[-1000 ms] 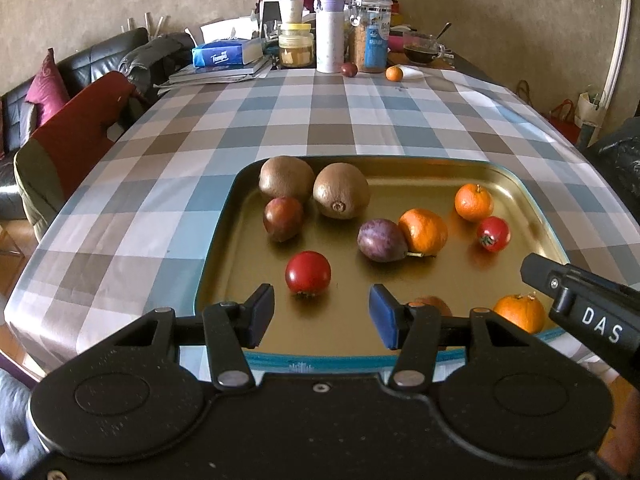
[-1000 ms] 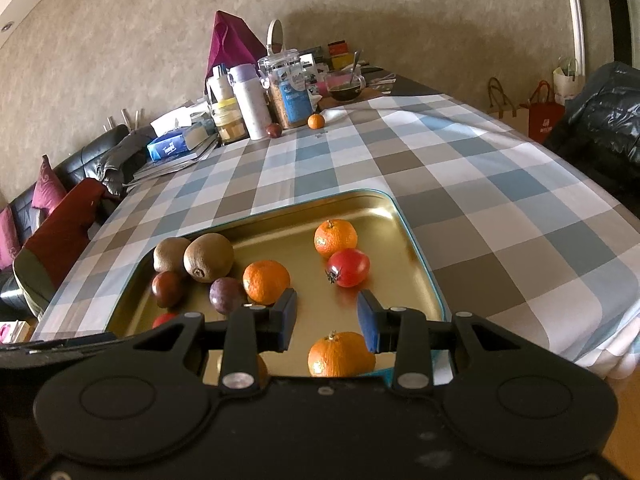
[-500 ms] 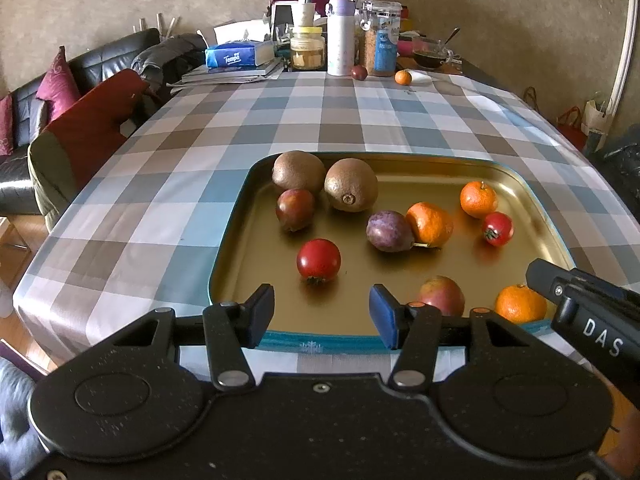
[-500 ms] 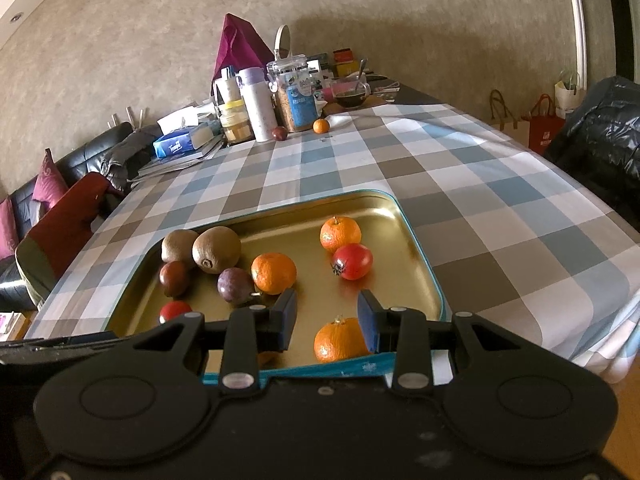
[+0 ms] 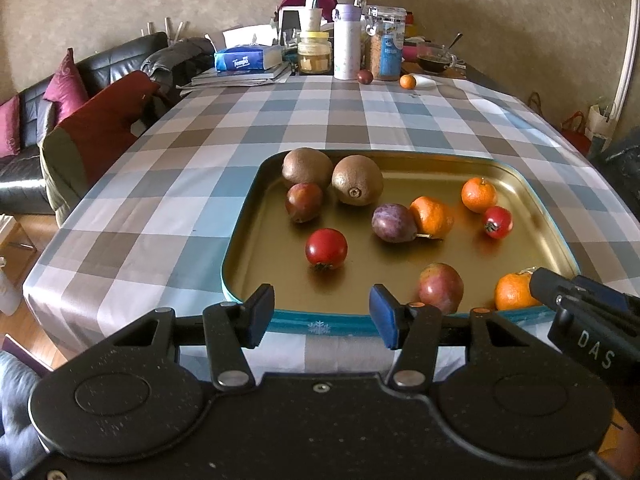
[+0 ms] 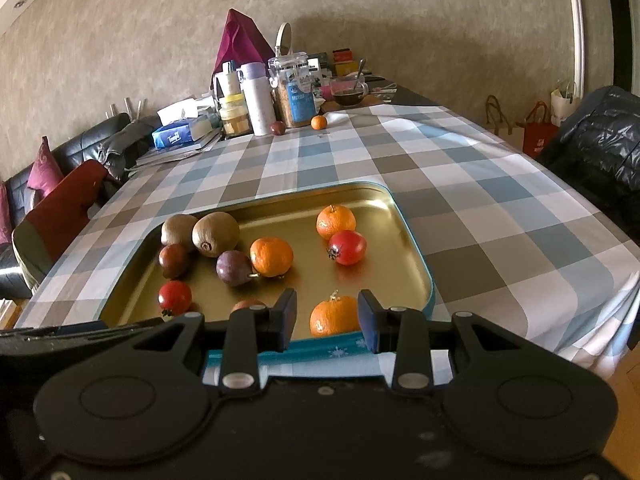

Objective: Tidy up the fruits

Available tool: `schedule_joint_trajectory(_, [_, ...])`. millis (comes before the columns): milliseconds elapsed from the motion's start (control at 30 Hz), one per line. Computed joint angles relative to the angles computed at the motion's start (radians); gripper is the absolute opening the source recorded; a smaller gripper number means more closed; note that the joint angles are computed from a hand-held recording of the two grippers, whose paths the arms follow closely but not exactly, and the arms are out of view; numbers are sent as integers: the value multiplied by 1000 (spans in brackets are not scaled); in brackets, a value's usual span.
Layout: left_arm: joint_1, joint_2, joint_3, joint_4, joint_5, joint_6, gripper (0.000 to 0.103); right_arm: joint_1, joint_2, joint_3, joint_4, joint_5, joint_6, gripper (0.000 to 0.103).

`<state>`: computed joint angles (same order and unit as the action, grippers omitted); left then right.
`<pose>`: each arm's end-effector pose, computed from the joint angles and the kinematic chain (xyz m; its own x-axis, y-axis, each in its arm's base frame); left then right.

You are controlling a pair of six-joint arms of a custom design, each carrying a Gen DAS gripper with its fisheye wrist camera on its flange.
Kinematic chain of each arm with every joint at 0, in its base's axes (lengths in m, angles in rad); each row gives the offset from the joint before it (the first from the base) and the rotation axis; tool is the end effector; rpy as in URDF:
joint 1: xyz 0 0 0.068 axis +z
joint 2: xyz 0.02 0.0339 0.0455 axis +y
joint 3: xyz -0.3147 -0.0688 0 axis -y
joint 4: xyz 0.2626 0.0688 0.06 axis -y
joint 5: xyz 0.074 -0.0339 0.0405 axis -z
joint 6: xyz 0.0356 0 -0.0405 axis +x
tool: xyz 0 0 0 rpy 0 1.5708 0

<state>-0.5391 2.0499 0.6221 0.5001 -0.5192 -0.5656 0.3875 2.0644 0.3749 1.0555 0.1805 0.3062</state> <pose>0.2878 -0.1516 0.0574 -0.6818 -0.1343 -0.7191 -0.2073 0.9782 0.0139 0.2667 0.1019 0.0582 -0.5946 0.0776 -0.8002 -0.0614 0.9880 0.1415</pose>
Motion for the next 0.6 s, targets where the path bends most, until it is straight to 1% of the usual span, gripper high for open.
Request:
schedule_joint_trajectory(300, [-13, 7, 7, -10, -4, 3, 59, 5, 3, -19, 19, 3, -2, 37])
schedule_joint_trajectory(600, [-5, 13, 10, 1, -7, 14, 59, -3, 15, 8, -16, -7, 4, 37])
